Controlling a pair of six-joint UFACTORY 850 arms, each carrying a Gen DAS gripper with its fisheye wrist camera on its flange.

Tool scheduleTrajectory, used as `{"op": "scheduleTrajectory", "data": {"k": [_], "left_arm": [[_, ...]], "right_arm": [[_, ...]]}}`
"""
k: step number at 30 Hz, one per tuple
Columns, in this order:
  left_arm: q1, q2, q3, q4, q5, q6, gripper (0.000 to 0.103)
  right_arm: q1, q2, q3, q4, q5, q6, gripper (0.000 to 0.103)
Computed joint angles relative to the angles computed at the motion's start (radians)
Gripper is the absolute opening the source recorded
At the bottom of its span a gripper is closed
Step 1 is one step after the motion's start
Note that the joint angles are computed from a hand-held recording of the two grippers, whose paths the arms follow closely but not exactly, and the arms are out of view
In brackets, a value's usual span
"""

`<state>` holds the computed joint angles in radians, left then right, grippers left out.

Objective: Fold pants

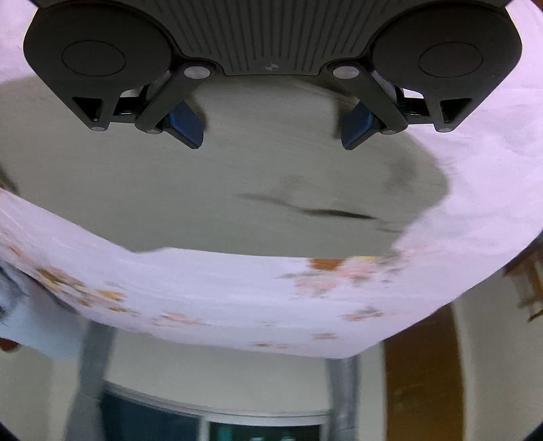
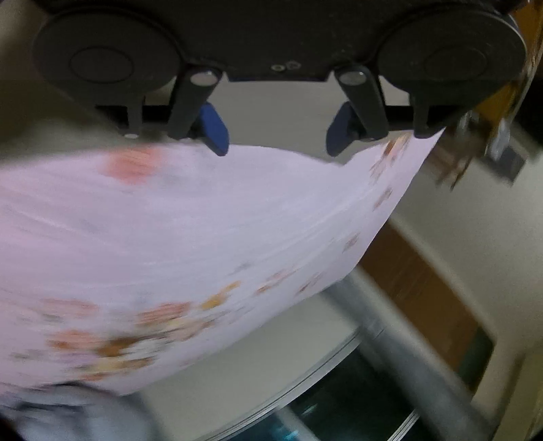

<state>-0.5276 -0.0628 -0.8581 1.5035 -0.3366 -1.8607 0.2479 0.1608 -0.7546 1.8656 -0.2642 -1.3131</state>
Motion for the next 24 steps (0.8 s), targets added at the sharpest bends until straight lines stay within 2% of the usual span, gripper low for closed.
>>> {"op": "scheduleTrajectory", "data": {"k": [3,5,9,10,12,15,18,20,22,24], "left_arm": [[0.073,-0.01,-0.016,-0.116,0.006,0.127,0.088],[0.107,-0.012,-0.016,-0.139,-0.009,0.147,0.088],[0.197,-0.02,-0.007,-0.286,0.116,0.251,0.088],[0.205,-0.033,-0.014,-0.308,0.117,0.273,0.088],[0.22,-0.045,-0.017,-0.285,0.148,0.246,0.088],[0.227,-0.074,-0.038,-0.316,0.175,0.272,0.088],[0.233,-0.093,-0.051,-0.274,0.177,0.194,0.088],[0.239,-0.09,-0.046,-0.217,0.19,0.109,0.086],[0.237,-0.094,-0.047,-0.17,0.185,0.056,0.081],[0.234,-0.099,-0.052,-0.135,0.176,0.033,0.066]], "right_arm": [[0.046,-0.203,-0.19,-0.172,-0.042,0.135,0.051],[0.07,-0.331,-0.327,-0.358,-0.073,0.294,0.05],[0.105,-0.512,-0.524,-0.621,-0.116,0.543,0.044],[0.103,-0.545,-0.559,-0.658,-0.132,0.585,0.043],[0.094,-0.6,-0.615,-0.695,-0.19,0.63,0.039],[0.099,-0.628,-0.629,-0.732,-0.204,0.659,0.036],[0.095,-0.636,-0.628,-0.662,-0.232,0.594,0.031],[0.097,-0.648,-0.644,-0.674,-0.249,0.587,0.03],[0.105,-0.666,-0.671,-0.735,-0.258,0.611,0.025],[0.115,-0.687,-0.706,-0.828,-0.268,0.658,0.018]]}}
